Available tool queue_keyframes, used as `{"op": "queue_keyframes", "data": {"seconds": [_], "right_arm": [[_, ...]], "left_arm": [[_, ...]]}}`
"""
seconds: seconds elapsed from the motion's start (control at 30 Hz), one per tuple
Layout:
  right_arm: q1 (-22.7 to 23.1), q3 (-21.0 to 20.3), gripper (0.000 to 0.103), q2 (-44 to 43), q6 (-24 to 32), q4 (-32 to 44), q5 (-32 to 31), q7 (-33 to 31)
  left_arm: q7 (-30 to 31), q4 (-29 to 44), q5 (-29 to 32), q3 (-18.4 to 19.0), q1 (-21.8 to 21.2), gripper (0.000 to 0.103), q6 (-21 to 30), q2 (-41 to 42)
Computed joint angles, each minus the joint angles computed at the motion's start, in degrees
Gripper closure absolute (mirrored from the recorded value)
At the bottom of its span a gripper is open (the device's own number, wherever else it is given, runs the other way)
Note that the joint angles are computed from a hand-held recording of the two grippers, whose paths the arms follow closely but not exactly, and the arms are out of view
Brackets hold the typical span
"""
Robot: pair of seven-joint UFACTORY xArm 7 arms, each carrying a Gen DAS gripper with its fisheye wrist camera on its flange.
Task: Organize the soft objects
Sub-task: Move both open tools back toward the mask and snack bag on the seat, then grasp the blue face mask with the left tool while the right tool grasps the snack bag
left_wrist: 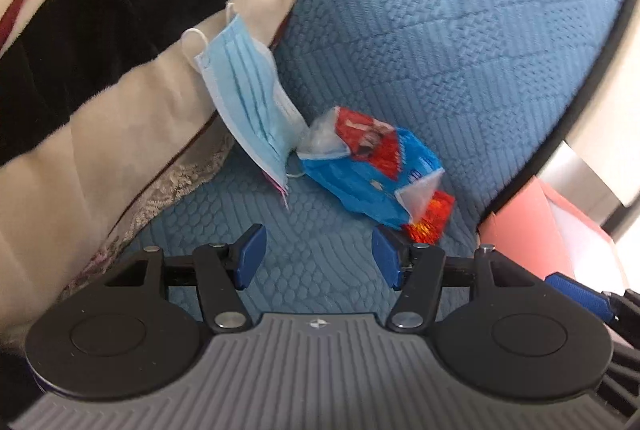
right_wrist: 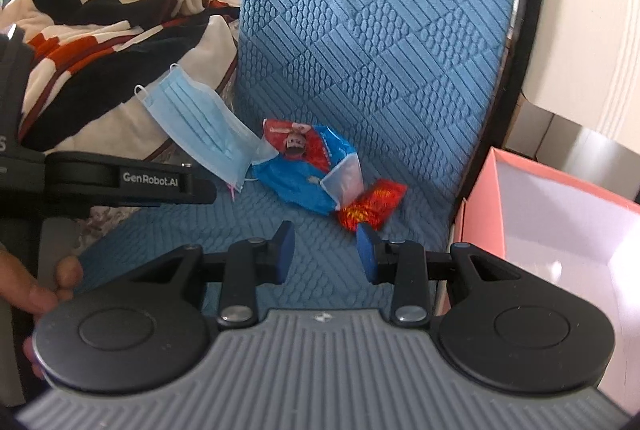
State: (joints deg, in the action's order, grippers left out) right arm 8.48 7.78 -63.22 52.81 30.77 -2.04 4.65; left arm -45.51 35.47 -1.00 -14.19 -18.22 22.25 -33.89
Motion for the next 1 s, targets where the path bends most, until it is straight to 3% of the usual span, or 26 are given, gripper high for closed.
{"op": "queue_keyframes", "data": {"seconds": [0.47, 0.5, 0.53, 0.57, 0.67, 0.93, 1.0], "right_arm": [[-1.70, -1.25, 0.066, 15.67, -13.92, 0.50, -2.18, -3.44], [-1.81, -1.30, 0.061, 16.92, -14.73, 0.73, -2.33, -3.58], [-1.81, -1.46, 0.052, 18.35, -15.51, 1.11, -2.33, -3.75], [-1.77, -1.68, 0.049, 19.68, -16.15, 1.49, -2.13, -3.78], [-1.42, -2.76, 0.049, 23.75, -16.27, 3.33, -0.66, -3.77], [-2.91, -2.91, 0.049, 31.41, -20.12, 6.30, -1.24, -2.98], [-3.48, -2.74, 0.049, 33.00, -21.70, 6.50, -2.15, -3.03]], "left_arm": [[-7.02, 6.26, 3.81, 0.78, 6.40, 0.039, -2.70, 13.30], [-7.33, 6.70, 4.18, 0.97, 6.64, 0.039, -2.42, 13.94], [-7.05, 7.18, 3.98, 1.54, 6.37, 0.039, -1.92, 14.53], [-6.37, 7.66, 3.11, 2.47, 5.75, 0.039, -1.29, 15.05], [-5.60, 7.85, 1.32, 3.95, 5.12, 0.039, -1.84, 15.61], [-6.98, 10.88, 4.45, 3.17, 6.60, 0.040, -1.34, 19.11], [-4.70, 12.98, 4.37, 3.82, 5.77, 0.045, 1.13, 20.89]]}}
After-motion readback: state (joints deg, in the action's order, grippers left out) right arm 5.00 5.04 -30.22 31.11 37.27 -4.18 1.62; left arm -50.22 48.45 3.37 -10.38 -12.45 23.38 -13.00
